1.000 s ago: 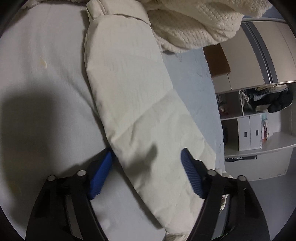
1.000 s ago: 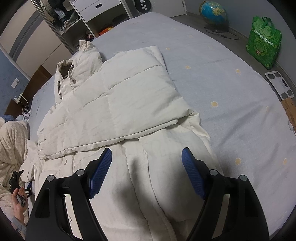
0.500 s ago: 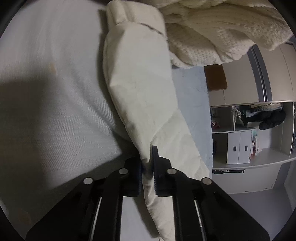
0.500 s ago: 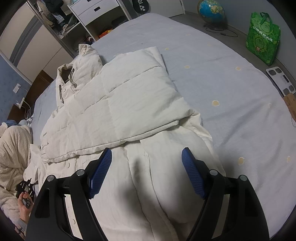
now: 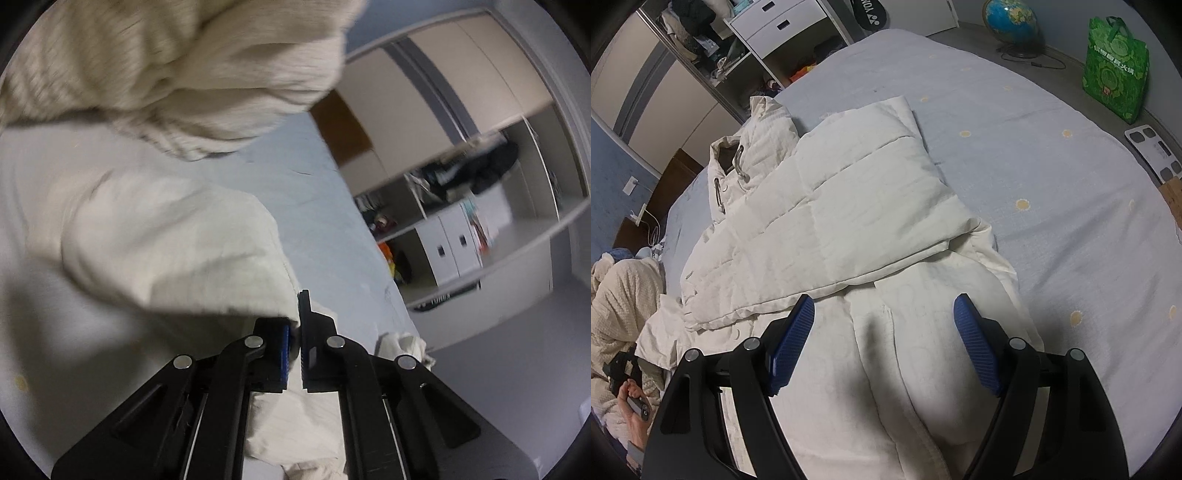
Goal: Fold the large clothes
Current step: 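Fold the held sleeve over the jacket body and open the left tool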
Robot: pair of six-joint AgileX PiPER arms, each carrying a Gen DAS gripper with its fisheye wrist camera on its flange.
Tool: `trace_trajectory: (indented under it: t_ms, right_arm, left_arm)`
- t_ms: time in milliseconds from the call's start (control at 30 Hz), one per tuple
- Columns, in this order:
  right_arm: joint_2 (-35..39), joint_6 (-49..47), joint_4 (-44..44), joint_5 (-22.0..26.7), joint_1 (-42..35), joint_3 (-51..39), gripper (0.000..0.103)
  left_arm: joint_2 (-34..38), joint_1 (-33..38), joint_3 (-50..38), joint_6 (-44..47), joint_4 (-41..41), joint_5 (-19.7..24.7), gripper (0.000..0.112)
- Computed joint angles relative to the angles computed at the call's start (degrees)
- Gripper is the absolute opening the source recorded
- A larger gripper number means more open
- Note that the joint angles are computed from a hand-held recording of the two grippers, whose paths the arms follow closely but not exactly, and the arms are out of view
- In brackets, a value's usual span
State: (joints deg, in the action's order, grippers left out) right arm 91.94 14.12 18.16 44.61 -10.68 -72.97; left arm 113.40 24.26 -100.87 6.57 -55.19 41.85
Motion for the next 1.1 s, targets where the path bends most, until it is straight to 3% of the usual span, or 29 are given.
trace_trajectory:
  t_ms: [500,967,1100]
  right_arm:
    - [-1.4,-2.0,3.9,-1.1,-1.3,1.6,0.074]
    - [-1.7,-4.6,9.1,-1.9,-3.5,3.0,0.074]
    - [-1.8,-5.1,10.1,-2.2,-3.8,3.3,0.074]
  left_arm:
    - [-3.3,-16.0,-3.6,5.5,5.3,-0.2,0.004]
    - [4.3,-32.3,-16.8,5.4,15.0,5.6,0.004]
    - [9.3,-36.5,-23.4,3.2,19.5,9.6,0.004]
